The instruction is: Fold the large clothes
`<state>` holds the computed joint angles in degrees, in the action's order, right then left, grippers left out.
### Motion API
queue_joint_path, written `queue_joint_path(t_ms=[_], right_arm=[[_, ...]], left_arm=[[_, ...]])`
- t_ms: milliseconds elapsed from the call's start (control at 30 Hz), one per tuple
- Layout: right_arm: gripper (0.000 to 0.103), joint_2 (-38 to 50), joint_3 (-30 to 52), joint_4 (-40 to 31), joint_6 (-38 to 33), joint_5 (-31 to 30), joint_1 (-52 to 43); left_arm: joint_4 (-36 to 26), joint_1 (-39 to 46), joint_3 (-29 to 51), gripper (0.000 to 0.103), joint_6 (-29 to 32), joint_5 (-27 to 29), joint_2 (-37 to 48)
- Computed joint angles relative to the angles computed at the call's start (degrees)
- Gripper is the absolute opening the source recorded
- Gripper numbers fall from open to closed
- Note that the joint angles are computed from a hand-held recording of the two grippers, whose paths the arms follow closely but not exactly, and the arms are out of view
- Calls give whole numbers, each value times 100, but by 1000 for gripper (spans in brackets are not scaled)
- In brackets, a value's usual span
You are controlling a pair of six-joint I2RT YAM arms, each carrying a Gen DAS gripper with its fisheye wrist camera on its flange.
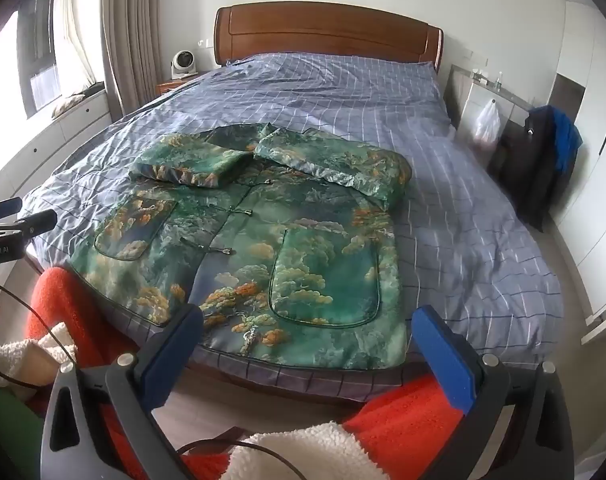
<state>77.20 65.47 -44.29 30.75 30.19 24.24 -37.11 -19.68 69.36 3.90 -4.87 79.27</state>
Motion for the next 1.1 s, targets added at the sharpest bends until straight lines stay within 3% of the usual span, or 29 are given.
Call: queue_joint_path(t_ms=[267,567,1100], right_arm=[[103,54,18,19,-30,-36,-55],[103,75,11,108,3,-172,-215],[103,507,427,-667,546,123,-301]], left_arm=[[-101,187,109,103,174,472,199],[-137,28,135,103,228,332,293],[-131,14,171,103,220,385,355]])
